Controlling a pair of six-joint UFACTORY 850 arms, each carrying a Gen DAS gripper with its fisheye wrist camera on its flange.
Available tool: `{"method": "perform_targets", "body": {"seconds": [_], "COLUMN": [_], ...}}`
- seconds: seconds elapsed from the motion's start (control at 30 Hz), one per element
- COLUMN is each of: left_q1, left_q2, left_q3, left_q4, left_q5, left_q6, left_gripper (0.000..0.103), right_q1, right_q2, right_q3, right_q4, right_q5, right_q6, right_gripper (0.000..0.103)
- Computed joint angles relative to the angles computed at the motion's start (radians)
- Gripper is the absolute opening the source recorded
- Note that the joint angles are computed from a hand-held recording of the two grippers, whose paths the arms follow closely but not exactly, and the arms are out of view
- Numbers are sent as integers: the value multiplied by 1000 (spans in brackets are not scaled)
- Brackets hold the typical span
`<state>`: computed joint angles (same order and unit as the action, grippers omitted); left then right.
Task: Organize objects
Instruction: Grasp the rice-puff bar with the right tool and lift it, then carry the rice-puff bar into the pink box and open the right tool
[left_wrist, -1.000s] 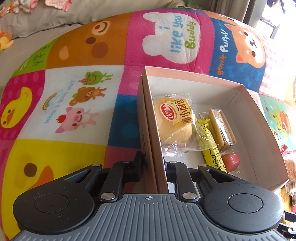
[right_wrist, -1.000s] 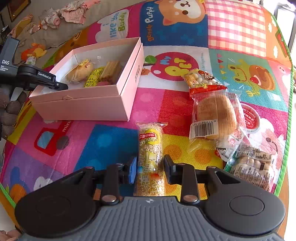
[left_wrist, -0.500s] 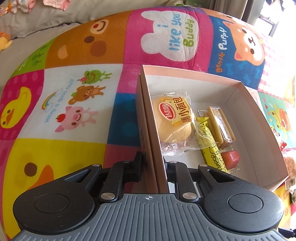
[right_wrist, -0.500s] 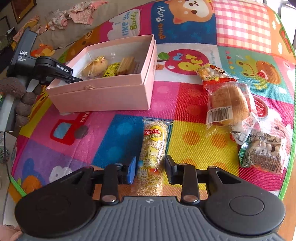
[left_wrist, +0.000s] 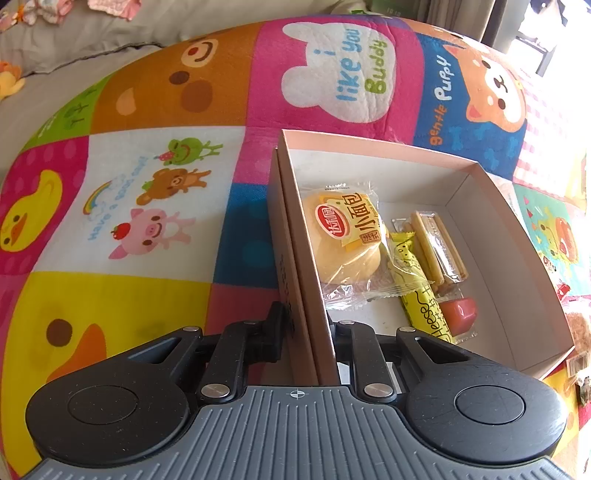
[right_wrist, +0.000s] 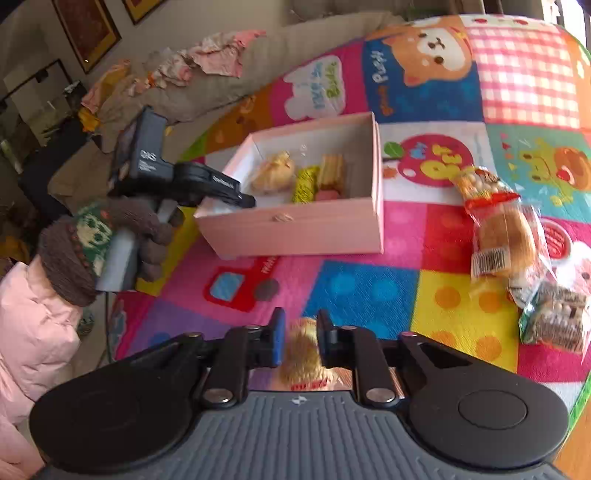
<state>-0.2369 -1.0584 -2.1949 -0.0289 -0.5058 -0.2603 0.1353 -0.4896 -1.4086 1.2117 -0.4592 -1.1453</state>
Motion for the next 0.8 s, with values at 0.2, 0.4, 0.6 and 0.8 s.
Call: {"method": "perform_targets", "body": {"seconds": [0.2,0.4,0.6,0.8], "left_q1": [0,2,5,4], "left_q2": [10,13,19,20], "left_q3": [18,25,38,41], "left_q4": [-2,-16,-36,-32], "left_q5": [12,19,32,31], "left_q6": [-7,6,25,23], "left_gripper": [20,21,21,21], "right_q1": [13,21,49,74], "right_q2": [11,-25,-79,-100], "right_q3": [-37,-48,-56,-63], "right_q4": [-20,-363,-498,-626], "right_q5": [109,45,-3,-7], "right_q6": [-78,164,276,345], "right_gripper": [13,54,53,29]}}
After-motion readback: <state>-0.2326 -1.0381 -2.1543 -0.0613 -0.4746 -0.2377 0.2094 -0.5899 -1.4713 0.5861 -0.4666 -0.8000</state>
